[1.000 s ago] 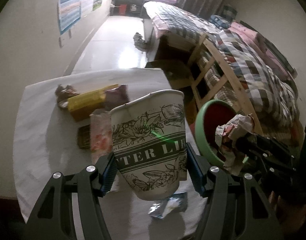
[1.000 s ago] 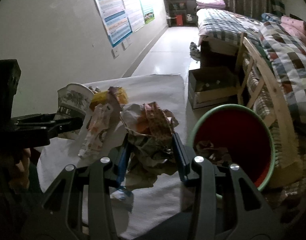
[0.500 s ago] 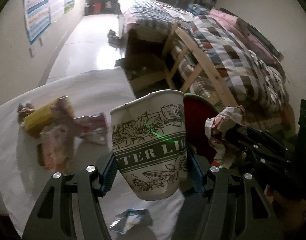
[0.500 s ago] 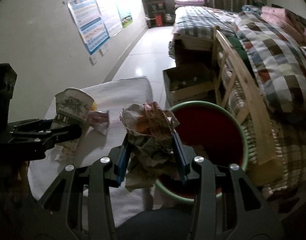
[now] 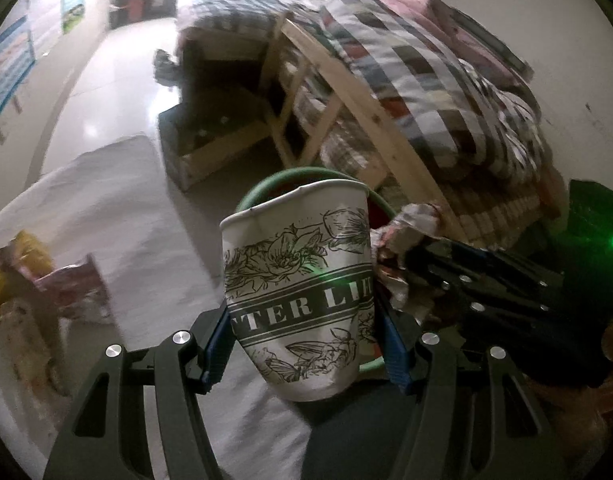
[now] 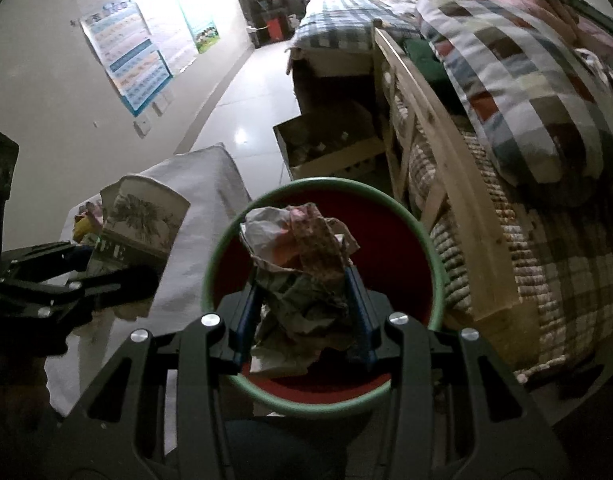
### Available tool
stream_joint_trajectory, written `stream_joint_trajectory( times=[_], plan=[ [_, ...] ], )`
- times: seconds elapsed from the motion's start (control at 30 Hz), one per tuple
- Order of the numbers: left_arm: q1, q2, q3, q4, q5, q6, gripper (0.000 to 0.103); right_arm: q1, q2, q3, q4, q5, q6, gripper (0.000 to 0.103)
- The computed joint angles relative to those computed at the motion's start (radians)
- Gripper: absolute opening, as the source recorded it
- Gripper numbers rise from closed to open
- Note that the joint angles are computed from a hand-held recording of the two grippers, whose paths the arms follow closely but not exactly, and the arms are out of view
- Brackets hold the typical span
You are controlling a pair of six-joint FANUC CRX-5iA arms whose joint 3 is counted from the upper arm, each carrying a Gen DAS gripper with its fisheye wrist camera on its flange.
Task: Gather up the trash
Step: 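Carry wrapper and paper cup over the green bucket and open both tools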
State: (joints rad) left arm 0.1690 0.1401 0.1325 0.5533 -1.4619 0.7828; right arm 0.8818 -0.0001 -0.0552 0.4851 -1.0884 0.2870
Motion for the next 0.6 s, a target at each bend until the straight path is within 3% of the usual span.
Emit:
stream_joint_trajectory(
  times=[0.33, 0.37, 0.4, 0.53, 0.6],
  plan=[
    [-0.050, 0.067, 0.024, -0.010, -0.012, 0.024, 0.061, -0.034, -0.008, -0.049, -0.029, 0.023, -0.018, 0.043],
    [-0.053, 0.073, 0.029, -0.010, -0.016, 0.030, 0.068, -0.035, -0.009, -0.053, -0.029, 0.021, -0.020, 0.044],
    [-0.054, 0.076, 0.029, -0.008, -0.016, 0.031, 0.078, -0.038, -0.009, -0.054, -0.032, 0.020, -0.019, 0.050],
    [-0.045, 0.079, 0.023, 0.008, -0.008, 0.038, 0.085, -0.030, -0.003, -0.056, -0.011, 0.002, -0.027, 0.076],
    [-0.035, 0.079, 0.020, 0.010, -0.004, 0.054, 0.088, -0.030, -0.003, -0.060, -0.003, -0.002, -0.036, 0.080]
  ],
)
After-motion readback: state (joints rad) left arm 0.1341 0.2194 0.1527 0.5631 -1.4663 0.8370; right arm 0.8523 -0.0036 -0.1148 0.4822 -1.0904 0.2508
